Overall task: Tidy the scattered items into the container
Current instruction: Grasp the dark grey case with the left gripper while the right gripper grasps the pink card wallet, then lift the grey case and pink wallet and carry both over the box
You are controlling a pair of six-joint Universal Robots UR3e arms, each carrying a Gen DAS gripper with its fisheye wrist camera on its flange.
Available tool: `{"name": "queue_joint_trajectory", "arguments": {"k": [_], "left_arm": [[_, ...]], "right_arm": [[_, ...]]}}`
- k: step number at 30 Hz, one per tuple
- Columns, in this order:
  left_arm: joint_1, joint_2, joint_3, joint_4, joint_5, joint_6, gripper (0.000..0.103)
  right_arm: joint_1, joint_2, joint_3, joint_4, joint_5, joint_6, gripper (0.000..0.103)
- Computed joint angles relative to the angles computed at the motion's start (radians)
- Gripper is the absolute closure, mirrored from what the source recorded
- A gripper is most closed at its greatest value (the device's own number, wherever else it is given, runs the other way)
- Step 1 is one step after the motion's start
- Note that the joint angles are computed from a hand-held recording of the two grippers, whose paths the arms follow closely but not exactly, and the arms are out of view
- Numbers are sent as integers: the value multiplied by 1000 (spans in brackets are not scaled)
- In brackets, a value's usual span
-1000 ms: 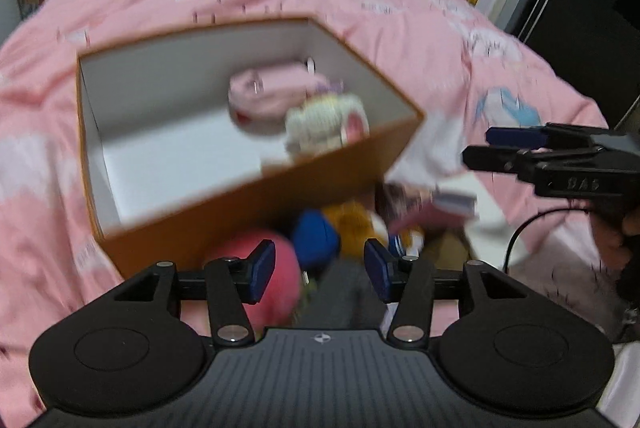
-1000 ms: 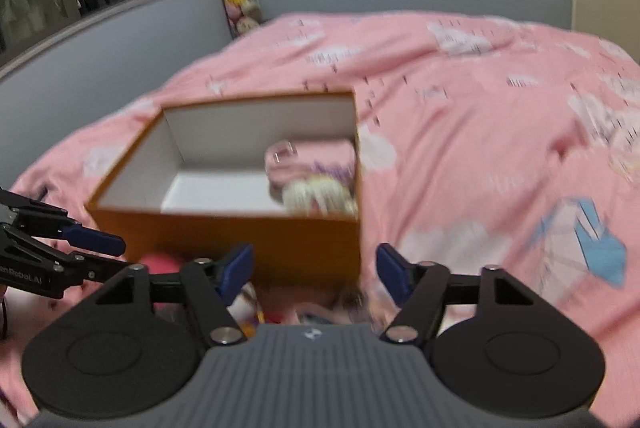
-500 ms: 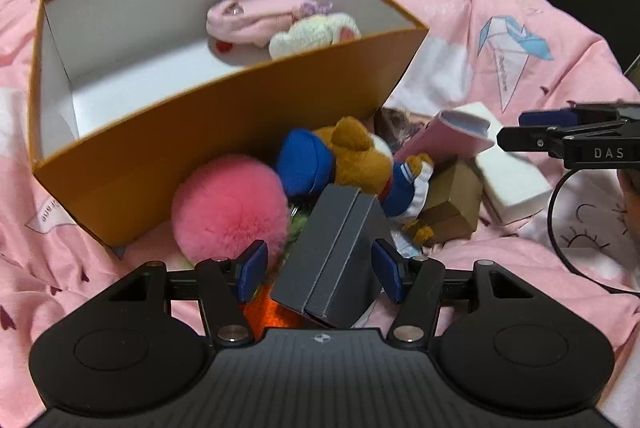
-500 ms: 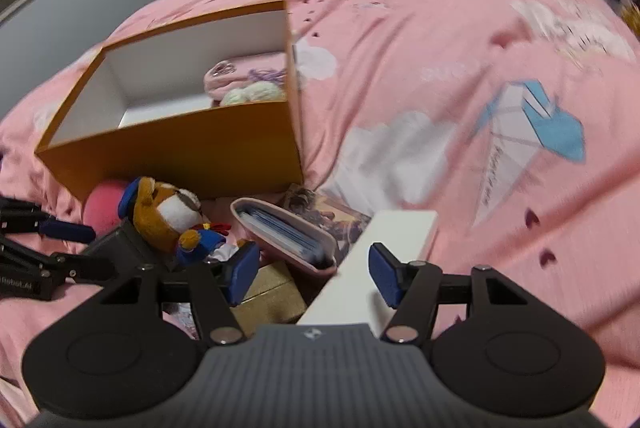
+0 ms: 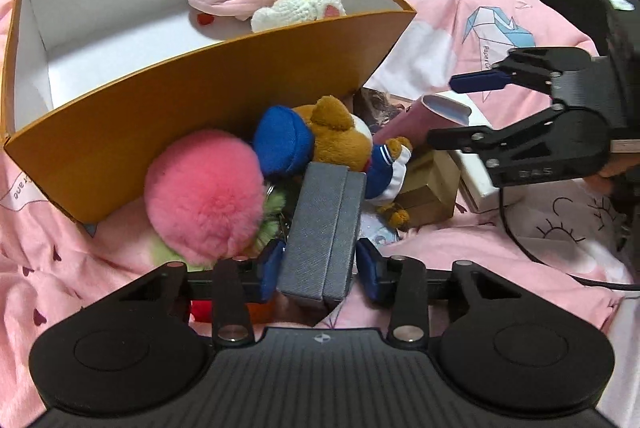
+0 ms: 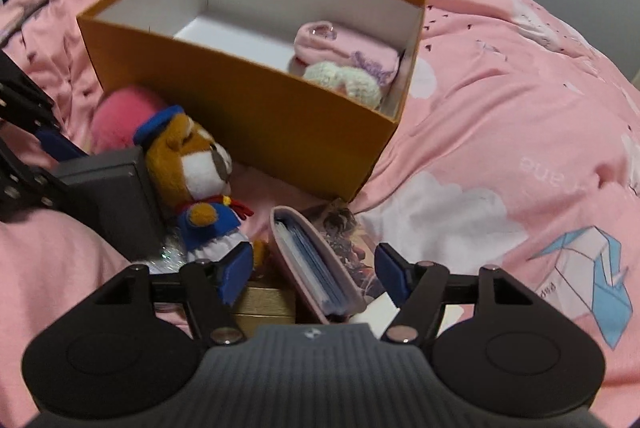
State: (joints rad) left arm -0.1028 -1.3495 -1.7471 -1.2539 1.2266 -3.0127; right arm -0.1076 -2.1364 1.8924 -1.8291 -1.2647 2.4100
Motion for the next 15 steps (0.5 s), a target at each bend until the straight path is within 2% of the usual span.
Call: {"name": "queue_joint_trajectory", "arguments": {"k": [4,7,12,15], "left_arm": [[19,17,-6,-2,-29,-13,63],[33,38,-9,-7,-52,-20,64],[72,91,-20,-10,-94,-42,64],[99,124,-27,1,-122,-65,64]], "right_arm": [[4,7,8,5,-9,4,56],[-17,-21,14,25,4,-11,67],[-70,-67,-12,109,57,-29,76],[-145,-107,-60,211,133,-59,82]]}}
